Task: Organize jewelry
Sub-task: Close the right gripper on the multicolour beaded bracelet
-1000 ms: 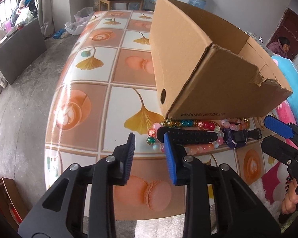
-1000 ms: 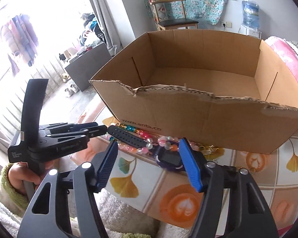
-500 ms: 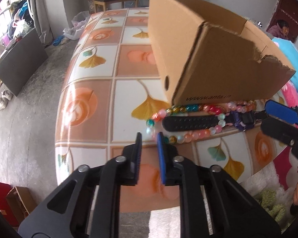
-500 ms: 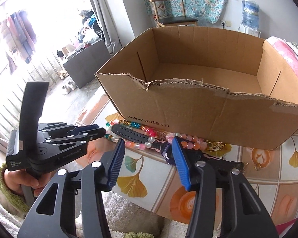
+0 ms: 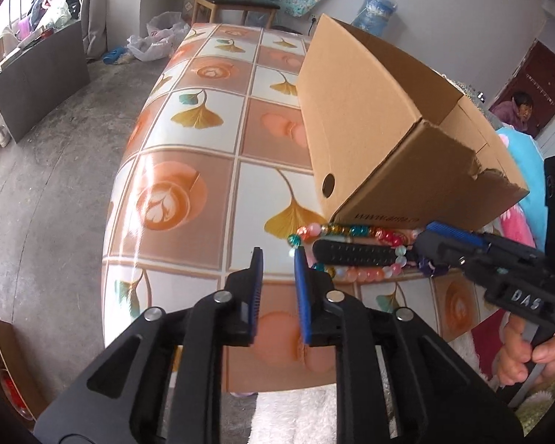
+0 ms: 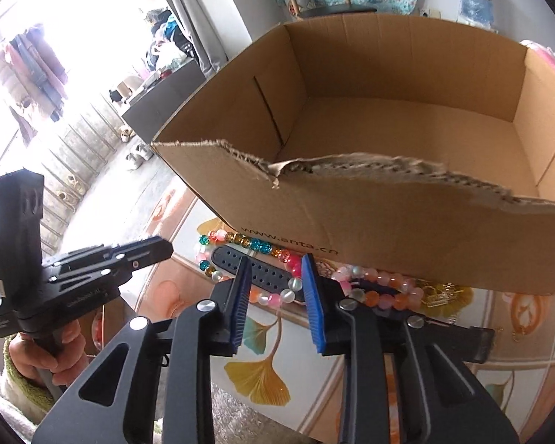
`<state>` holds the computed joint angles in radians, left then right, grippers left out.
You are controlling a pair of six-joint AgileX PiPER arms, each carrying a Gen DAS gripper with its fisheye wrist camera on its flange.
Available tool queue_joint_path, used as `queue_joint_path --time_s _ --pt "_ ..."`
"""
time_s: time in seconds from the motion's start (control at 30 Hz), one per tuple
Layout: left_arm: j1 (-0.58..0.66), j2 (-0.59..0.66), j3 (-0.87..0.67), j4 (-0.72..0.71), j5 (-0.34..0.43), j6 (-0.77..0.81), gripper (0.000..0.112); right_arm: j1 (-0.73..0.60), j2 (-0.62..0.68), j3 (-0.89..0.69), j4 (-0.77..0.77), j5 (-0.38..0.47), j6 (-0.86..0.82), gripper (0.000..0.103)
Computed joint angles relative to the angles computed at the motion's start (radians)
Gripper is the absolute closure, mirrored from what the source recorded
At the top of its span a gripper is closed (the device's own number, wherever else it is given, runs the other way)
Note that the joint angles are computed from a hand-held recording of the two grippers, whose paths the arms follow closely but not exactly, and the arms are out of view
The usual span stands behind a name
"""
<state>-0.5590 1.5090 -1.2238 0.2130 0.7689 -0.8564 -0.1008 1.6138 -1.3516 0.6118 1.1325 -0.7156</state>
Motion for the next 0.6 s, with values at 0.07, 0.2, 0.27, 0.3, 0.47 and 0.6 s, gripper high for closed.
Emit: queue_joint_path --time_s 0.07,0.2,0.27,0.3,0.47,0.6 --pt "0.001 0.012 -0.012 -0.003 0.004 0.007 0.095 0.024 0.014 -0.003 -0.028 -0.008 0.027 0.078" --pt "0.010 0.036 -0.028 -0.012 0.000 0.024 0.095 0.065 0.030 -0.010 -0.088 -0.031 0.087 0.081" --pt "0.016 0.036 -0.026 -0.020 -0.007 0.031 0.095 0.089 0.043 -0.015 -0.123 -0.038 0.123 0.081" --pt "0.018 0.035 -0.023 -0.022 -0.010 0.034 0.095 0.096 0.049 -0.017 -0.133 -0.040 0.137 0.081" --pt "0.023 0.025 -0.006 -0.034 -0.018 0.043 0.095 0.118 0.059 -0.021 -0.142 -0.058 0.146 0.093" --pt "0.025 0.026 -0.003 -0.039 -0.017 0.058 0.095 0.135 0.060 -0.014 -0.106 -0.049 0.131 0.093"
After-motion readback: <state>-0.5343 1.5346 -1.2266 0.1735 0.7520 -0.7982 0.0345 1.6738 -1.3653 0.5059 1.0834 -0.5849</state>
